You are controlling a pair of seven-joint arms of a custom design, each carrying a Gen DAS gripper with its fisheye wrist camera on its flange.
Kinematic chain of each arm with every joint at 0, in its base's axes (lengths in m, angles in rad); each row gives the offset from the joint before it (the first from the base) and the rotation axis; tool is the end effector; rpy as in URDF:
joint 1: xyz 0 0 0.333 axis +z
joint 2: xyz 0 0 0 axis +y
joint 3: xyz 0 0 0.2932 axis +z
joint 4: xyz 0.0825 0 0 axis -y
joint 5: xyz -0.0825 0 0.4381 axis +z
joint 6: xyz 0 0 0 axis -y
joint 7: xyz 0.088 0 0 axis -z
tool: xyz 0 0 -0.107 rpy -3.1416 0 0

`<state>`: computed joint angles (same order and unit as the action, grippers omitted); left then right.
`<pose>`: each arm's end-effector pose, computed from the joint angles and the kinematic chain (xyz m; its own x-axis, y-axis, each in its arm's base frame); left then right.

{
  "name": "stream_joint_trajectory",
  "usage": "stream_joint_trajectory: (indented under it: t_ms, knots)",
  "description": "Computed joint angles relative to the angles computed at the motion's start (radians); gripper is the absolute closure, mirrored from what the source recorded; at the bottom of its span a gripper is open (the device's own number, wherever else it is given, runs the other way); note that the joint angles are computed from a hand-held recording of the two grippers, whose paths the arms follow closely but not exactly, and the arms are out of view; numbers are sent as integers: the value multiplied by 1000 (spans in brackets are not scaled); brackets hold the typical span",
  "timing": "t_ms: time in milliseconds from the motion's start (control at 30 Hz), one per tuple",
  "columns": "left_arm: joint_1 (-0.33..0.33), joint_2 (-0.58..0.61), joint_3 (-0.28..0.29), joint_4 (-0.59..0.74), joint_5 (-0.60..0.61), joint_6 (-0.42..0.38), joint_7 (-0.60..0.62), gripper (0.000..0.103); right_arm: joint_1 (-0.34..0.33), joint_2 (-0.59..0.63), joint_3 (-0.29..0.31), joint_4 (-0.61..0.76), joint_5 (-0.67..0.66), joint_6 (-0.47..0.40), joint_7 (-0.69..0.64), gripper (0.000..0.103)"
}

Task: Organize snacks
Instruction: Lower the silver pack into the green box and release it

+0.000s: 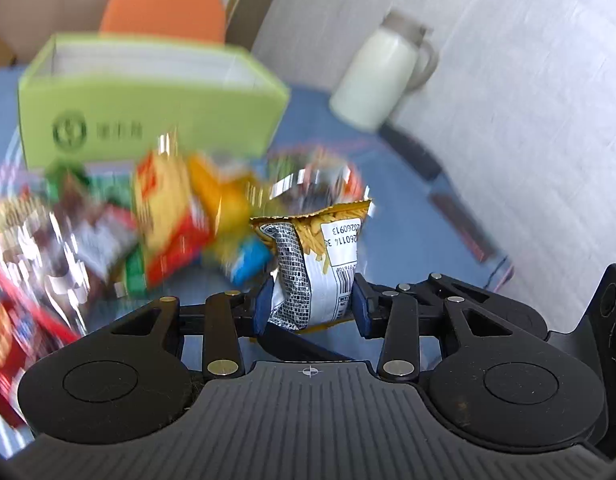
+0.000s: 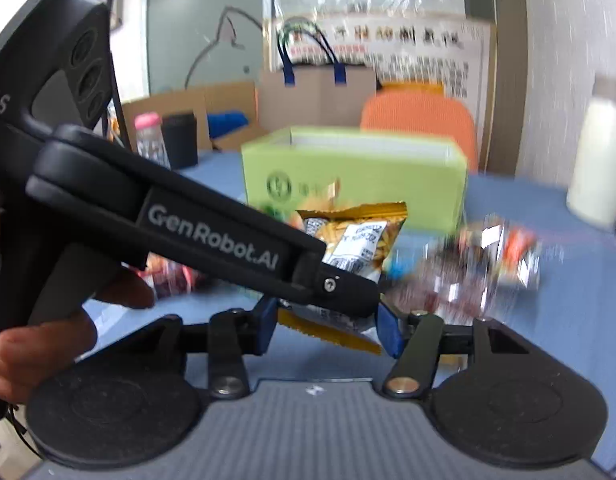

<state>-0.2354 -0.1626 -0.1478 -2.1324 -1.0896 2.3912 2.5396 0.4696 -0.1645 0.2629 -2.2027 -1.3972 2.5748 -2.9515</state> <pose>0.5489 -0.2321 0.4829 -0.6997 -0.5883 0.4054 -0.6525 0.2949 -0.6981 0.4230 0.4067 0.4486 0.0610 -0.9979 -0.0195 -0.4443 -0.0097 -0.8958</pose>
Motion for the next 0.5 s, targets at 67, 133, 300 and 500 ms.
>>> stream_joint_trajectory:
  t_ms: [67,133,300,500]
  knots:
    - [-2,18,1,46,-25,26,29,83,-15,29,-12,59,-33,-1,-59,36]
    - [2,66,-5,123,-21,61,24,83,-32,83,-36,137,-79,27,-104,35]
    - [28,290,-42,410,127,141,-95,83,-70,271,-132,375,-24,200,-273,35]
    - [26,642,-52,842,402,80,-353,83,-134,505,-161,621,398,302,-734,34]
